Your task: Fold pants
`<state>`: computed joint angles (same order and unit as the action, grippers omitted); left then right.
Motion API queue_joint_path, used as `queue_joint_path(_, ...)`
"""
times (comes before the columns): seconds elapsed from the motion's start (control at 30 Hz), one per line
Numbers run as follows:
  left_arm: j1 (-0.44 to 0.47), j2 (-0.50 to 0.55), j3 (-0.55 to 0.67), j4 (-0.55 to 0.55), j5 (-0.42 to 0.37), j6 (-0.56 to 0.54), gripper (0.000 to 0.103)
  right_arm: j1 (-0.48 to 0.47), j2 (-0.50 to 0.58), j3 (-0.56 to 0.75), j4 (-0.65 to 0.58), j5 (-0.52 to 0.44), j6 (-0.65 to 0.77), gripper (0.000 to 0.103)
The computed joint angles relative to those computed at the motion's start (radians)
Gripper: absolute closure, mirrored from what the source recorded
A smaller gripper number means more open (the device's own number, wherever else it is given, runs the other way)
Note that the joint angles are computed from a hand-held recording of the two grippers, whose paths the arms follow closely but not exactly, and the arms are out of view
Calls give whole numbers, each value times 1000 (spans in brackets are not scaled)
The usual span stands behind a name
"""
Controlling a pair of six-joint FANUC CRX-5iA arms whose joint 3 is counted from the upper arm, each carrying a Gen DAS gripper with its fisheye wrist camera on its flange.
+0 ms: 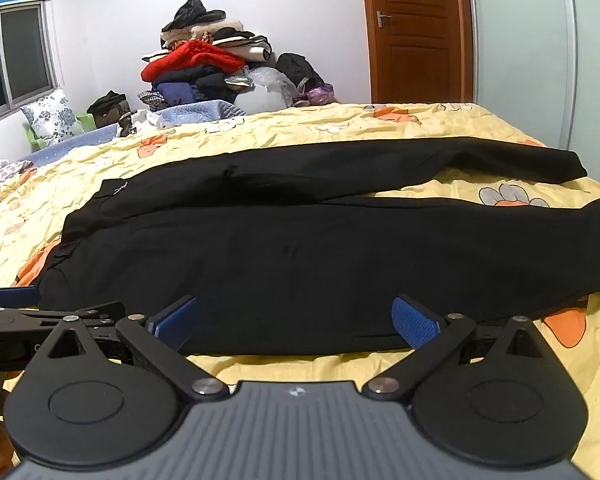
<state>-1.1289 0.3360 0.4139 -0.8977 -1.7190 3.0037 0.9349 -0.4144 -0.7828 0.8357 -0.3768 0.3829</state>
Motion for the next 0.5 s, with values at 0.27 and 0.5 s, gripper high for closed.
queue_joint_path(0.27, 11, -7, -13, 20, 9, 14, 1, 14, -1, -2, 1, -5, 16, 0)
queue_joint_path(0.5, 10, -7, -14, 18, 12, 11, 1, 18, -2, -3, -2, -4, 23, 0)
